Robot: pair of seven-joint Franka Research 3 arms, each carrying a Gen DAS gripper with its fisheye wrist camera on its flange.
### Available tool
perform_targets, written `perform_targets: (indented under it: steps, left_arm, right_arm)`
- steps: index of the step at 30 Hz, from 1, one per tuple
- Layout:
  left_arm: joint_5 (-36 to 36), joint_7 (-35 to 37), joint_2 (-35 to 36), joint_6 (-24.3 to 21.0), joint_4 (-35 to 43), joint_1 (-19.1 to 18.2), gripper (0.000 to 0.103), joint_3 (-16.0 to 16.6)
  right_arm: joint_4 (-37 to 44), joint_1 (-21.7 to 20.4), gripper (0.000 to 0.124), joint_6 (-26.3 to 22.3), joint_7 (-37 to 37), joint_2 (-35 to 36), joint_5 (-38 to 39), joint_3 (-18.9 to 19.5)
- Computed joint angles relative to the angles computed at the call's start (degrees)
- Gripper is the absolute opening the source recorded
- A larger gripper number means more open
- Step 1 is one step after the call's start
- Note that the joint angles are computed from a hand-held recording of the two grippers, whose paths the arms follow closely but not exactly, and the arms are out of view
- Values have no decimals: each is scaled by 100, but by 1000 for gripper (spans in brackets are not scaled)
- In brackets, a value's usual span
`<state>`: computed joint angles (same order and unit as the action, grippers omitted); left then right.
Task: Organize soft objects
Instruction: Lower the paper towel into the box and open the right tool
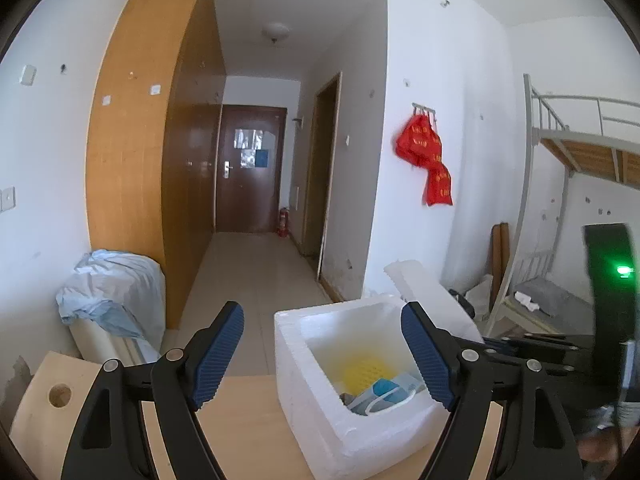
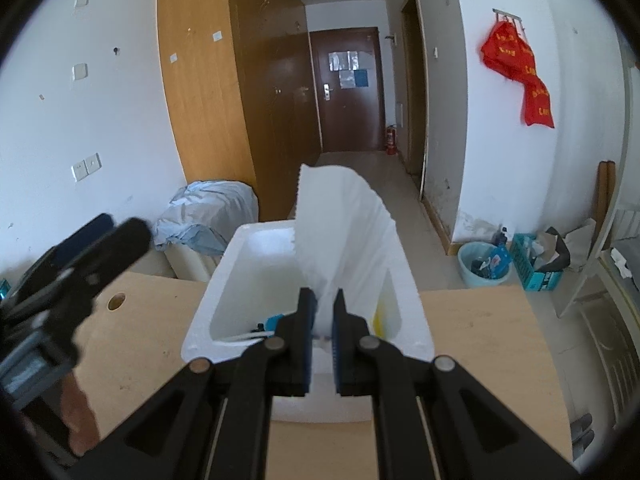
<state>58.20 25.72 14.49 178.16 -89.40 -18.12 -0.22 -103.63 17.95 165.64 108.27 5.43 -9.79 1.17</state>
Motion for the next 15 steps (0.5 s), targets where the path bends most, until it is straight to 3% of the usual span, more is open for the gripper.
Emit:
perform_targets:
  steps: [2,7,10,12,15]
  left_arm:
    - [203,-228,-64,8,-69,-58,82,109]
    - [-47,-18,-36,-57,-34,104,82,-51]
    - [82,-217,-75,-30,-71,65,82,32]
    - [82,-226,-100,-23,-108,90,82,20]
    - [63,-228,-135,-6,-161,143,82,-13]
  right_arm:
    - [51,-29,10,56,-137,69,170,28]
    - [122,34,11,20,-15,169,70,-66]
    - [129,86,13,10,110,196,-102,-123]
    - [118,116,37,51,231,202,-225,-163]
    - [23,247,61,306,874,149,-900,-358]
